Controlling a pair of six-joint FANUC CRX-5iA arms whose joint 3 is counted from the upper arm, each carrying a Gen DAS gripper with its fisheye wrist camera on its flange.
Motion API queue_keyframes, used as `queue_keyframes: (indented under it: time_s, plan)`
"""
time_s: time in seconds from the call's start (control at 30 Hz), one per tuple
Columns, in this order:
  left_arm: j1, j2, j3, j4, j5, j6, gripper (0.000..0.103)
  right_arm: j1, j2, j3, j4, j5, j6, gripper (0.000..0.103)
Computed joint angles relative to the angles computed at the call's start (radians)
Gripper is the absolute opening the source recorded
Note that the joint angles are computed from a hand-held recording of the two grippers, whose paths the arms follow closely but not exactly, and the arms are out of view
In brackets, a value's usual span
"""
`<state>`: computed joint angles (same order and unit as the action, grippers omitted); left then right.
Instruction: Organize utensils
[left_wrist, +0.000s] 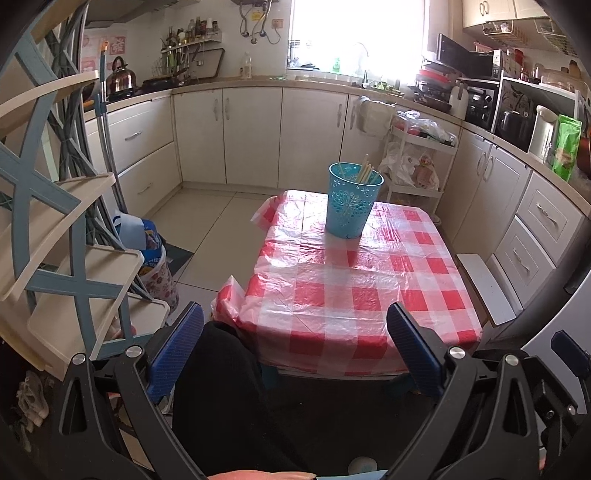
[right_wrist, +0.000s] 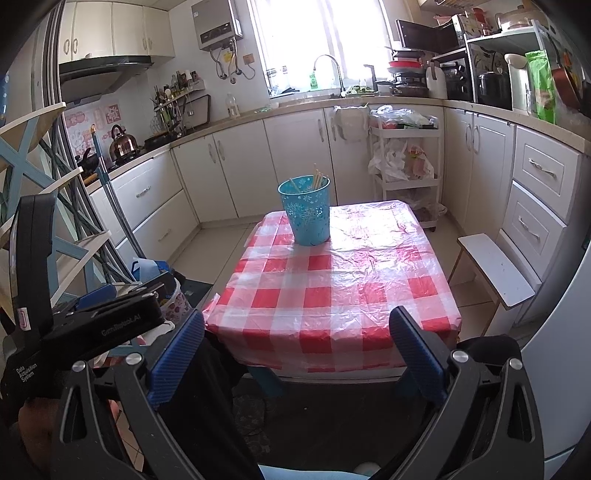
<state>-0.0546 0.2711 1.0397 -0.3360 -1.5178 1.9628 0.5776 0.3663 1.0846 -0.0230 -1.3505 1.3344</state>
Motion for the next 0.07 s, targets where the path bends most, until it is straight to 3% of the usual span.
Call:
queue_keyframes:
  time_s: [0.07]
  plan:
    - [-0.006,-0.001,-0.001,-0.016,0.001,0.002,0.095,-0.005,0.020,0.033,-0.004,-0.016,0.002,0.096]
